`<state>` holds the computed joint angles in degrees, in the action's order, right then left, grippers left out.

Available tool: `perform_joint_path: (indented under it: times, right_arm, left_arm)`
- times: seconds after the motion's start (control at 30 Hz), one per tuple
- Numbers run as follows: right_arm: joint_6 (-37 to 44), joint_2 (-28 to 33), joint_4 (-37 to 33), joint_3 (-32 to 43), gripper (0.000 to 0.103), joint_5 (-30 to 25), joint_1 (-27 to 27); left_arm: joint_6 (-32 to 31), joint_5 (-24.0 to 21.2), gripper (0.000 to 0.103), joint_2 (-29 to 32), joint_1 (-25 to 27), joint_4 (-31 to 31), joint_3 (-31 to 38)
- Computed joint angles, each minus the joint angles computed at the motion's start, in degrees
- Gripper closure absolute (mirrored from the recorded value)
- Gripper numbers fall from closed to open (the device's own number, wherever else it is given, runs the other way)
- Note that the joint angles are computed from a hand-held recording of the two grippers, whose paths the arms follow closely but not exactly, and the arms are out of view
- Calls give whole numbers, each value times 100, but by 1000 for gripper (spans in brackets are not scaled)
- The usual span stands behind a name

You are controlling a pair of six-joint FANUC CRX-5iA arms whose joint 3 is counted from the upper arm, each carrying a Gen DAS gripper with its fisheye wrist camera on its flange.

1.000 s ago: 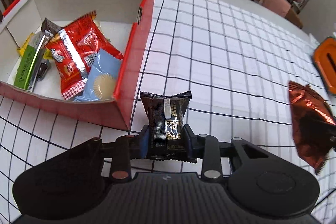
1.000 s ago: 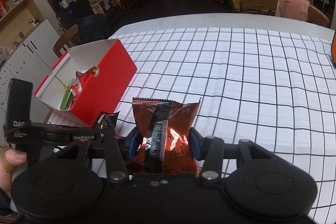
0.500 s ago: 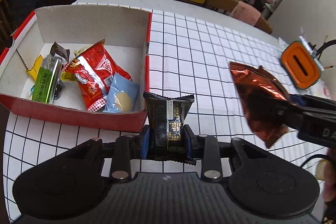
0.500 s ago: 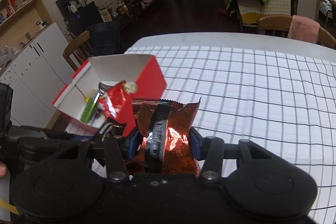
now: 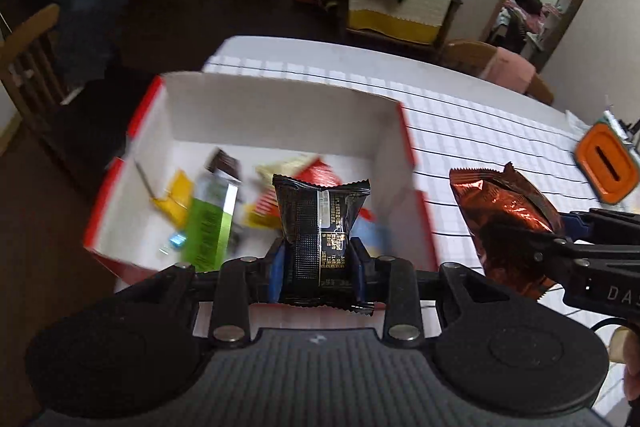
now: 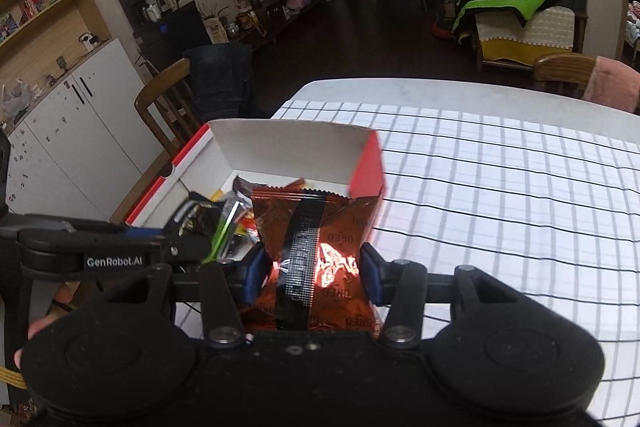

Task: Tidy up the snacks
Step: 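Carry the dark candy and chip bag over the red box with both grippers, then open both grippers to drop the dark candy and chip bag into the box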

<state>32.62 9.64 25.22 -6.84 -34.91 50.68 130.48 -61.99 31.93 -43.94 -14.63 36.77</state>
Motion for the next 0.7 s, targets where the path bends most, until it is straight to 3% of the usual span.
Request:
perform_joint_path:
  times: [0.43, 0.7]
  right_arm:
    - [337, 1409, -47, 1480, 56, -622, 146]
    - [504, 1854, -197, 1910, 56, -920, 168]
  left_arm:
    - [-538, -348, 71, 162, 434, -321, 9]
    - [-893, -412, 71, 338, 478, -373, -10]
